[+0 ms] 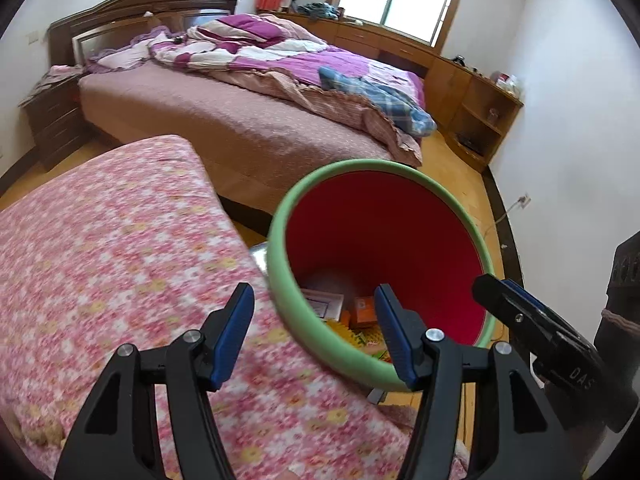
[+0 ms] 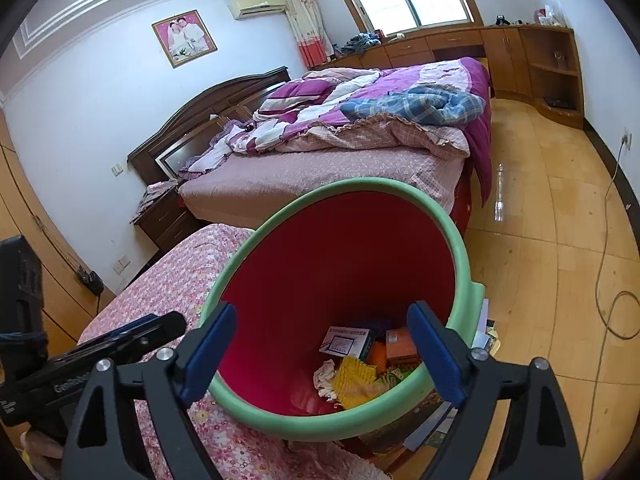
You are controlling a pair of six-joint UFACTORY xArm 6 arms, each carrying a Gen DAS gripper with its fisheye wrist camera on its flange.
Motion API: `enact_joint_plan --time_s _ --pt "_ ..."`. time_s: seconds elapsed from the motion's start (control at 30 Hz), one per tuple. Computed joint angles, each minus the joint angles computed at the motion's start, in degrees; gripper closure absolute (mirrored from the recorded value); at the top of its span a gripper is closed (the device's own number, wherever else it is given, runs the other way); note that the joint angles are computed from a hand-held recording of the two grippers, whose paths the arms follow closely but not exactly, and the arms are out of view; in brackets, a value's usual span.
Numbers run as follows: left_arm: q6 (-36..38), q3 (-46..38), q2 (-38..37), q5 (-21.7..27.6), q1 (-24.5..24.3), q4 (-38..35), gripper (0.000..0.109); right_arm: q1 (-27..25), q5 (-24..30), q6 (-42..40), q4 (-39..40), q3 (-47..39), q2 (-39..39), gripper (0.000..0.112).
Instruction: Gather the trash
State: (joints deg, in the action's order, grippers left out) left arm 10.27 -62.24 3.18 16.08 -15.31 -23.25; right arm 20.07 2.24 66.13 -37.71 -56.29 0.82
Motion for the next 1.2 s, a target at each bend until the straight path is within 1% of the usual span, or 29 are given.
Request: enact_joint_plan --time_s 0.23,0.37,0.5,0.63,0.8,0.9,1.07,1.13,1.2 --pt "-3.9 5.7 -6.1 -0.5 2.1 3.0 0.046 2.7 1.5 1.6 -2.8 -0.3 -2.1 0.022" --pt "-7.3 9.0 -9.6 -0.6 3.7 6.2 0.046 4.9 2.5 -0.3 -0.9 -0.6 -2.9 0.022" --pt "-9.2 13.3 -14.3 -1.1 5.6 7.3 0.046 7.0 3.3 1.2 -2.9 -1.5 -3.3 0.021" --pt "-12.7 17.5 -18.8 -1.4 7.7 11.1 0.046 10.2 3.4 0.5 -2.7 -2.6 -2.8 0.020" --pt "-14.6 22.3 -24.7 -1.0 10.8 12.8 0.046 13.7 4.0 1.1 -4.1 -4.4 -1.7 0.018" --pt "-15.7 25.2 -28.1 -0.7 12.6 14.3 0.046 15.8 4.5 4.4 -7.3 -5.5 -1.2 0.016" --pt "-17.3 30.3 -34.0 0.1 16.4 15.8 0.046 19.3 5.7 4.7 -8.7 -6.5 -0.3 0.016" --pt "-17.3 32.0 -36.2 0.5 18.1 15.6 0.046 20.5 6.3 6.6 -10.8 -7.5 0.3 0.016" --pt "-18.6 33.5 -38.2 0.6 19.6 16.9 0.046 21.8 7.2 9.0 -14.0 -8.6 0.9 0.015"
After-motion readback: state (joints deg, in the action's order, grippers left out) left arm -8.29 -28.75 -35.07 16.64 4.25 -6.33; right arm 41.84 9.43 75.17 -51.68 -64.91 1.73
